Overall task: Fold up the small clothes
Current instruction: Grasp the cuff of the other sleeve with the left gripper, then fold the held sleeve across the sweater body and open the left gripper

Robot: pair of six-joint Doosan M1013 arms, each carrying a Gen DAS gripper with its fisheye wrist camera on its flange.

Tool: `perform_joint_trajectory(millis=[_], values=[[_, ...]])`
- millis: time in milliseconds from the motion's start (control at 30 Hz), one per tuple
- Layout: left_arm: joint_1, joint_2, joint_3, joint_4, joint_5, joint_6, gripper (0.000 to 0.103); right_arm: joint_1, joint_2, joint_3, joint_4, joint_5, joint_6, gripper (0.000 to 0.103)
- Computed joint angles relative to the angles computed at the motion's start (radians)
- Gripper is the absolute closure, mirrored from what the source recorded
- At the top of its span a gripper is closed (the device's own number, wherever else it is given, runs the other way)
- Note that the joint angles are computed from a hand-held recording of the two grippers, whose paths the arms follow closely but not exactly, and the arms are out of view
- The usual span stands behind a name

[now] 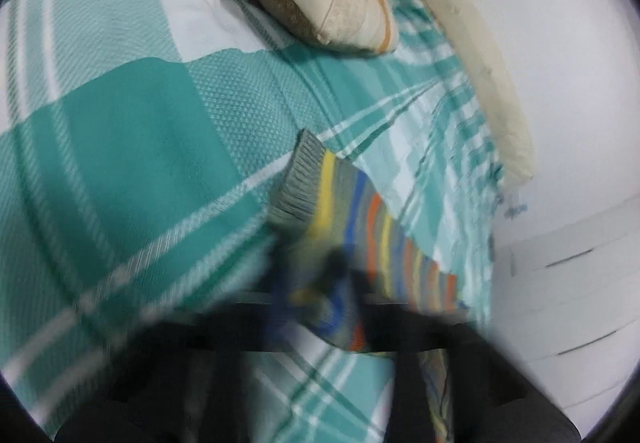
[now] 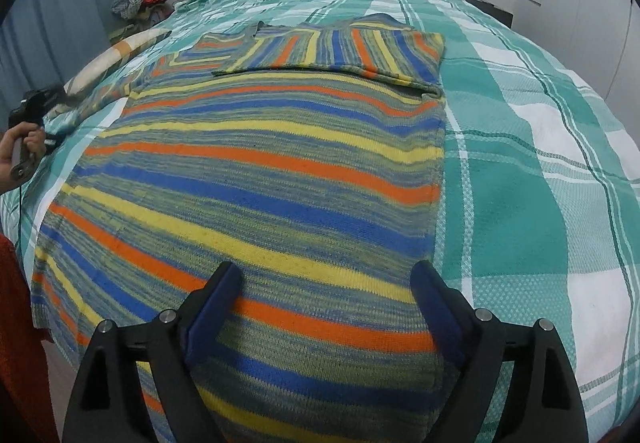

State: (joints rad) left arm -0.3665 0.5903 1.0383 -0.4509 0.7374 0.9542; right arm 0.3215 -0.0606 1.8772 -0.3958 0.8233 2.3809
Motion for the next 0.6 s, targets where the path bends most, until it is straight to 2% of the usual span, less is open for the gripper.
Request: perform_joint_trajectory(millis=[100, 233, 367, 500, 533, 600], values=[[-0.031, 0.006, -0.078, 0.187, 0.03, 0.045, 0.098, 0.0, 0.0, 0.0, -0.001, -0.001, 0.004, 0.016], [-0.112, 0.042, -0.26, 0.291, 0.084, 0.317, 0.098, -0.001, 0.001, -0.001, 0.004, 0.0, 0.004, 0.016], [-0.22, 0.109, -0.456, 0.268, 0.144, 0.664, 0.098, -0.002, 0.005, -0.007, 0.013, 0.008, 0.004, 0.015], [-0.307, 0.177, -0.572, 0.243, 0.234, 0.829, 0.097, -0.002, 0.003, -0.005, 0.017, 0.004, 0.005, 0.015], [-0.329, 0.214, -0.624, 0.252, 0.307, 0.832, 0.09, -0.003, 0.002, -0.004, 0.02, 0.002, 0.002, 0.015], [-0.366, 0.291, -0.722, 0.317, 0.469, 0.777, 0.061, -0.004, 0.0, -0.003, 0.025, 0.001, -0.001, 0.015]])
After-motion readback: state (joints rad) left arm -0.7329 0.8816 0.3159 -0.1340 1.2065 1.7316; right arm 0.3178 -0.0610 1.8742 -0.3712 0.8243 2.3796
